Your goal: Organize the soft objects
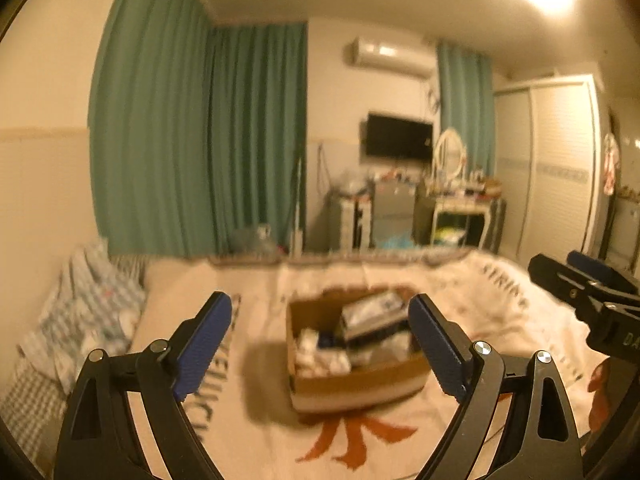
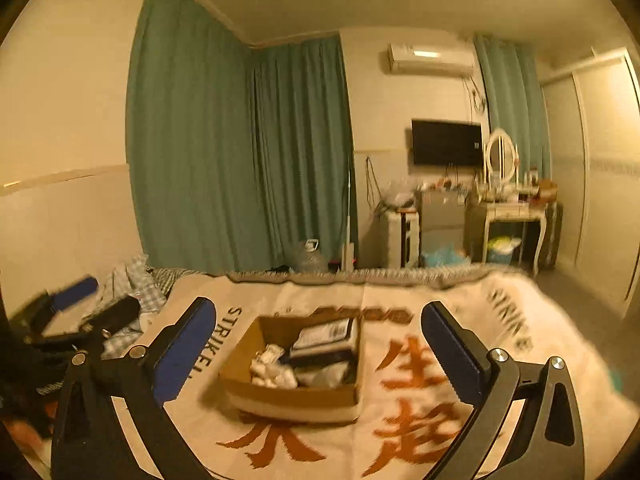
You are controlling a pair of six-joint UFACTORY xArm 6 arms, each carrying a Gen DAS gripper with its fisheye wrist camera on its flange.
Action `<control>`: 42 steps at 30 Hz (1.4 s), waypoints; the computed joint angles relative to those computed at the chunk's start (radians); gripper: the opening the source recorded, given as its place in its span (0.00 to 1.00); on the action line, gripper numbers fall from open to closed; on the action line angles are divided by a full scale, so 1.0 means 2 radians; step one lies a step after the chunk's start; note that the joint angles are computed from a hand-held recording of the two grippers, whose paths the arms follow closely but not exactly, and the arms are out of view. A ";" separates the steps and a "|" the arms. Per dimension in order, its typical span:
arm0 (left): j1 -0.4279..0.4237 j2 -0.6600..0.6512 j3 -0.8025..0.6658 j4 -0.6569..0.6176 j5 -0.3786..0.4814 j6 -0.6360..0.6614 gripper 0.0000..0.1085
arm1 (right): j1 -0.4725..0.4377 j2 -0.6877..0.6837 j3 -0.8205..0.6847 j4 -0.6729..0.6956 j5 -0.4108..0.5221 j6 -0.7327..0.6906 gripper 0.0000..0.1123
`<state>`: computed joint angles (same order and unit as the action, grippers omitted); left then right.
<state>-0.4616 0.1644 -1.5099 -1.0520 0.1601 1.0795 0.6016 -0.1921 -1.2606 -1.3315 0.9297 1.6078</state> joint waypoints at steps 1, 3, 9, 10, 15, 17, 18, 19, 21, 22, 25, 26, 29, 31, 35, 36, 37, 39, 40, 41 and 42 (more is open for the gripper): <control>-0.005 0.006 0.006 0.014 -0.016 -0.004 0.84 | -0.006 0.005 0.006 0.001 -0.007 0.004 0.92; -0.015 0.016 0.014 -0.011 -0.042 0.037 0.84 | -0.017 0.011 0.021 0.000 -0.030 0.017 0.92; -0.014 0.012 0.034 -0.021 -0.033 0.045 0.84 | -0.032 0.023 0.041 0.015 -0.040 0.031 0.92; -0.013 0.011 0.035 -0.019 -0.034 0.045 0.84 | -0.032 0.026 0.041 0.019 -0.036 0.028 0.92; -0.010 0.011 0.038 -0.007 -0.031 0.028 0.84 | -0.029 0.026 0.038 0.021 -0.022 0.015 0.92; -0.011 0.008 0.039 -0.013 -0.029 0.033 0.84 | -0.028 0.024 0.038 0.022 -0.019 0.013 0.92; -0.011 0.005 0.041 -0.016 -0.030 0.037 0.84 | -0.027 0.024 0.038 0.022 -0.016 0.012 0.92; -0.011 0.005 0.041 -0.020 -0.029 0.042 0.84 | -0.026 0.023 0.038 0.023 -0.015 0.011 0.92; -0.011 0.002 0.044 -0.022 -0.030 0.042 0.84 | -0.024 0.023 0.037 0.025 -0.014 0.010 0.92; -0.011 0.000 0.045 -0.021 -0.030 0.039 0.84 | -0.023 0.022 0.038 0.025 -0.014 0.011 0.92; -0.012 -0.001 0.045 -0.030 -0.032 0.047 0.84 | -0.021 0.021 0.039 0.025 -0.010 0.009 0.92; -0.012 -0.004 0.046 -0.041 -0.032 0.058 0.84 | -0.020 0.021 0.038 0.025 -0.010 0.008 0.92; -0.012 -0.005 0.046 -0.038 -0.031 0.058 0.84 | -0.017 0.023 0.036 0.022 -0.003 0.007 0.92; -0.011 -0.004 0.046 -0.031 -0.030 0.050 0.84 | -0.018 0.023 0.036 0.024 -0.008 0.005 0.92; -0.009 -0.002 0.044 -0.032 -0.026 0.045 0.84 | -0.019 0.027 0.034 0.027 -0.011 0.001 0.92; -0.009 -0.002 0.044 -0.033 -0.024 0.045 0.84 | -0.019 0.027 0.034 0.028 -0.012 0.001 0.92; -0.008 -0.002 0.045 -0.031 -0.023 0.044 0.84 | -0.019 0.028 0.033 0.028 -0.014 0.000 0.92; -0.008 -0.002 0.044 -0.034 -0.023 0.047 0.84 | -0.019 0.028 0.033 0.027 -0.015 0.001 0.92; -0.009 -0.003 0.044 -0.034 -0.023 0.047 0.84 | -0.019 0.028 0.033 0.027 -0.016 0.002 0.92; -0.009 -0.003 0.045 -0.032 -0.025 0.045 0.84 | -0.019 0.028 0.034 0.026 -0.016 0.002 0.92; -0.009 -0.003 0.045 -0.033 -0.025 0.046 0.84 | -0.019 0.027 0.034 0.026 -0.016 0.002 0.92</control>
<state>-0.4799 0.1589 -1.4201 -1.1189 0.1101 1.1708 0.5637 -0.1372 -1.1924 -1.2792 0.8975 1.6114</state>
